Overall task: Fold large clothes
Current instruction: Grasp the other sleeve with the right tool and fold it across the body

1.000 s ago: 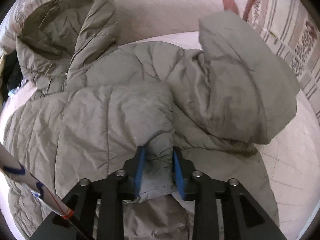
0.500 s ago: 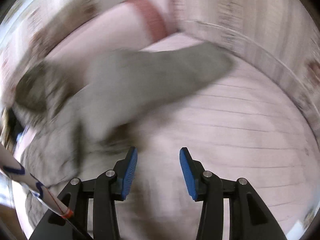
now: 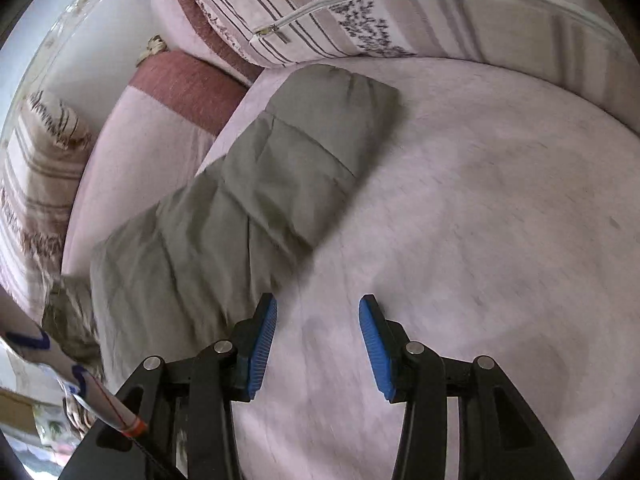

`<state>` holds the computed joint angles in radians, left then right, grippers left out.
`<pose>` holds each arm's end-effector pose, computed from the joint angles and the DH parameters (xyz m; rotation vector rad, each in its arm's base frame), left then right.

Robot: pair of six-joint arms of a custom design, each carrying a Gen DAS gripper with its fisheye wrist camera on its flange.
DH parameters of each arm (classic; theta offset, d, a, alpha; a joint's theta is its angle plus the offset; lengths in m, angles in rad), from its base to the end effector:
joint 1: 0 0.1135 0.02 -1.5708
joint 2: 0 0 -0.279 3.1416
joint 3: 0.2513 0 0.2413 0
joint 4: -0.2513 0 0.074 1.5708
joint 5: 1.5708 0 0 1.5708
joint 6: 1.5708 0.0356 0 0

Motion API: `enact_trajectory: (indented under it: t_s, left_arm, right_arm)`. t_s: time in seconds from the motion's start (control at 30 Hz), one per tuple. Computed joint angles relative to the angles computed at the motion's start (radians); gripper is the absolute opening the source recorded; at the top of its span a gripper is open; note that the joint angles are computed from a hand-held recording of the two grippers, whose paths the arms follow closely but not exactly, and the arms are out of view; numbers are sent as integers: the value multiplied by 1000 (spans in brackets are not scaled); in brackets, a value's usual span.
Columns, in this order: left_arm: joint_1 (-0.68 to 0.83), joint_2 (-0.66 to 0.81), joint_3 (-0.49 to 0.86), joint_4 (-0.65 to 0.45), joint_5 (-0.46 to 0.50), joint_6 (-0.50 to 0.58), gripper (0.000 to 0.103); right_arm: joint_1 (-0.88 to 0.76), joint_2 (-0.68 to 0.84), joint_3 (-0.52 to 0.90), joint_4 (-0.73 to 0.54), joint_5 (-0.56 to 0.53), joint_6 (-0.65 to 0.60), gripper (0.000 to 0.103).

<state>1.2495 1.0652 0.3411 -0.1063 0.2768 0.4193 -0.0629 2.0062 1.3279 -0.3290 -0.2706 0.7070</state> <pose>0.0638 0.1608 0.1678 -0.8520 2.2560 0.4671 0.4149 -0.0166 0.1750 0.8922 2.4783 0.5810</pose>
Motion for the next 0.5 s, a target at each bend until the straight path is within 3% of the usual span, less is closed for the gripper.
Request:
enact_trajectory:
  t_s: [0.17,0.2,0.23,0.27,0.3,0.5]
  left_arm:
    - [-14,-7,-9,14,-20,-5,96]
    - [-18,-10,-13,18,-26,-7,96]
    - [-24,-14,-16,23,-33,-8,96]
    - [-28,-18,-20,27,-39,-10,96]
    - [-32,-20,-22,30,-45,-11,96]
    - [-38,-32,-30,33,-55,-13,96]
  right_arm:
    - [-13,119,123,38,2,51,47]
    - [-19,140,154,26,5,57,41]
    - [-26,153,177,7,6,53,25]
    - [-34,162,198,-21,1,49,15]
    - [-46,169,216,-36,-16,45,11]
    - [-94,89,301,-192,134,-74,5]
